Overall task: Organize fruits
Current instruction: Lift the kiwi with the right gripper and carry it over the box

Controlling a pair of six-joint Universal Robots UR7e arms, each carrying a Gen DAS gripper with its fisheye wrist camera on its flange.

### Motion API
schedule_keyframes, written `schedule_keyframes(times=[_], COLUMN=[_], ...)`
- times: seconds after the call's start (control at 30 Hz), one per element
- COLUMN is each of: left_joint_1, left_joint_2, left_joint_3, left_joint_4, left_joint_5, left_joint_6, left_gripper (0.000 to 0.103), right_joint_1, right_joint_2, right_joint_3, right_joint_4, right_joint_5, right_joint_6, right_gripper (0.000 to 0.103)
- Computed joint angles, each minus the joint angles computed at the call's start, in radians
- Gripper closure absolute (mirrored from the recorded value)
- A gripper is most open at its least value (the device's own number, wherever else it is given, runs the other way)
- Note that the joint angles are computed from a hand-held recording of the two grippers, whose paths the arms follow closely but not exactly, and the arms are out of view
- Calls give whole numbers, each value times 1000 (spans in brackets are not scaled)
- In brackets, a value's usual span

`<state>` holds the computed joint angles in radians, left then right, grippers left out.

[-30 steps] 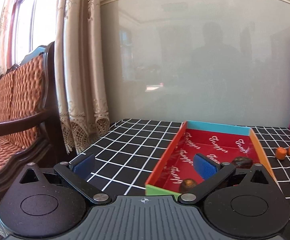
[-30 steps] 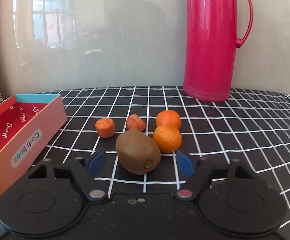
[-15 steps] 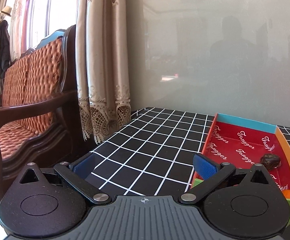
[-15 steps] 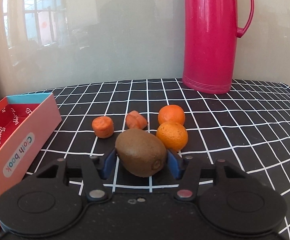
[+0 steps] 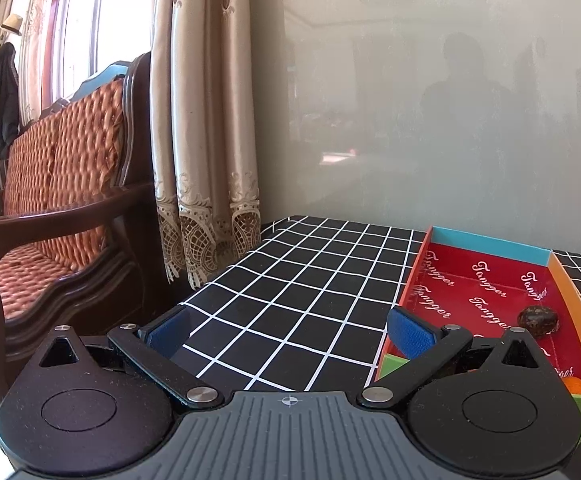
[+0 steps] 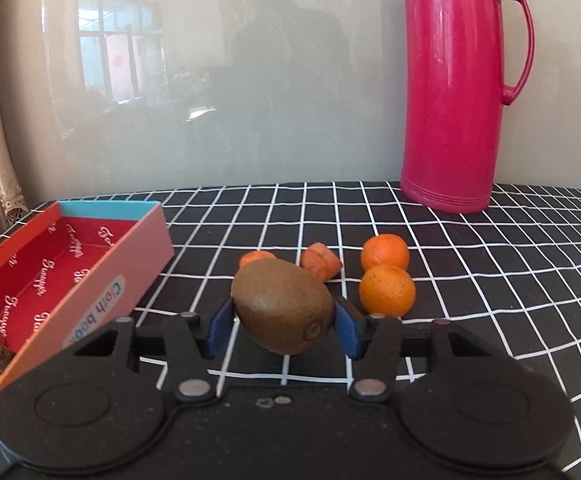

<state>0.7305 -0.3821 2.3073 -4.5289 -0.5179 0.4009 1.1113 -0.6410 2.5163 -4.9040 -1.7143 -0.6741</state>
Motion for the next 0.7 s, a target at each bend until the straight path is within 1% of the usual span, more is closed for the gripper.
schedule_keyframes(times=[0.17, 0.3, 0.5, 0.7], left_joint_1=[0, 6, 23, 44], left_joint_2=[-11, -25, -50, -79], left_joint_3=[12, 20, 39, 53], left_joint_4=[5, -4, -30, -45], left_joint_5=[11, 19, 35, 46], left_joint_6=[-7, 6, 31, 53], left_gripper=[0, 0, 0, 0], right_joint_1=[44, 94, 162, 211], right_joint_2=[20, 47, 79, 106], right_joint_3=[6, 2, -24, -51], right_joint_4=[-24, -37, -24, 0], right_joint_5=[6, -3, -25, -32], right_joint_6=[-18, -36, -49, -56], right_gripper=[51, 51, 51, 51])
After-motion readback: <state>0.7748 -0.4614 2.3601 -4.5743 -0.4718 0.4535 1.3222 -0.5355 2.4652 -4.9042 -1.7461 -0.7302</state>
